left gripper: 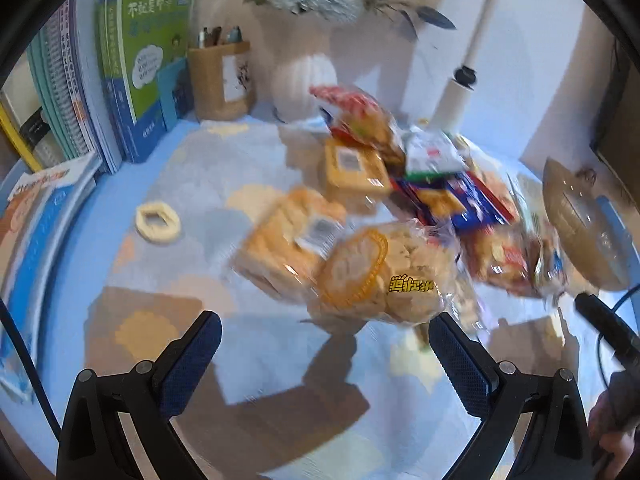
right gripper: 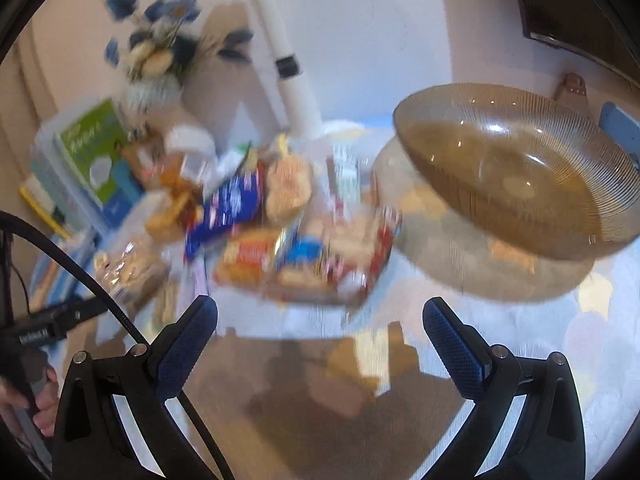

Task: Organize snacks
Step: 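Grasp the cartoon-printed bread bag with the right tool while the left tool grasps the barcode cracker pack, then carry both packs into the amber glass bowl and open both tools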

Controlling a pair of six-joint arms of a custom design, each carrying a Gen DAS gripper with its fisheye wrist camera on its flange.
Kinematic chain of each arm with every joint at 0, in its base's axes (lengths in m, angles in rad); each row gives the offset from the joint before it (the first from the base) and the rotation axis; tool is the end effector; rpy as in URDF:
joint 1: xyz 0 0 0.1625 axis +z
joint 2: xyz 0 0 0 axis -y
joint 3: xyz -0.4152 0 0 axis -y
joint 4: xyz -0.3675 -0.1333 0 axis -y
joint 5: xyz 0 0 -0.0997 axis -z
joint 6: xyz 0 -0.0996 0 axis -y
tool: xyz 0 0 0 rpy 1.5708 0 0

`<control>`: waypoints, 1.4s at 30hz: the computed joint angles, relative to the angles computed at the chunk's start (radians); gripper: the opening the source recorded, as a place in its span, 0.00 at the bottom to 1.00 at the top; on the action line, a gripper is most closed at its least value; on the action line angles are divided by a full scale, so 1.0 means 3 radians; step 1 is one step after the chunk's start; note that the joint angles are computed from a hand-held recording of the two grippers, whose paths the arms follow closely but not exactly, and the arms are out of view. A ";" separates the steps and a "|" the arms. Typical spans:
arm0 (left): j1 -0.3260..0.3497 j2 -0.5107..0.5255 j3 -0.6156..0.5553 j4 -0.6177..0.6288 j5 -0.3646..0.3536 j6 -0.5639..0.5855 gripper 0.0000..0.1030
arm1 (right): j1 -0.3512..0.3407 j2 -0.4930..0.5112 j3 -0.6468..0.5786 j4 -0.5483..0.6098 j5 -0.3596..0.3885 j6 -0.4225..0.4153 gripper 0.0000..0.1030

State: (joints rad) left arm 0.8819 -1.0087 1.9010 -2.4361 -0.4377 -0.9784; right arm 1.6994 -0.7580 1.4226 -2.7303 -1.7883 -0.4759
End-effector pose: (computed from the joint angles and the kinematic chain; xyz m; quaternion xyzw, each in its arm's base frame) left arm -0.1774 -0.5670 0.1828 -0.1145 0.8359 -0.3897 0.3692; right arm 0.2038 -0.7044 0.1831 0.2615 -0.9280 0.2216 0.1457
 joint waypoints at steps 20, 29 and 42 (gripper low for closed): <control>0.0502 0.0022 -0.0454 0.0099 -0.0393 0.0672 0.97 | -0.0036 0.0403 -0.0558 0.0478 -0.0033 0.0422 1.00; 0.0500 0.0154 -0.0447 -0.0299 -0.0241 0.1077 0.45 | -0.0010 0.0396 -0.0481 0.0404 -0.0029 0.0292 0.66; 0.0186 -0.0071 -0.0350 -0.0119 0.0008 0.0746 0.43 | 0.0062 0.0073 -0.0428 0.0647 0.0518 0.0329 0.63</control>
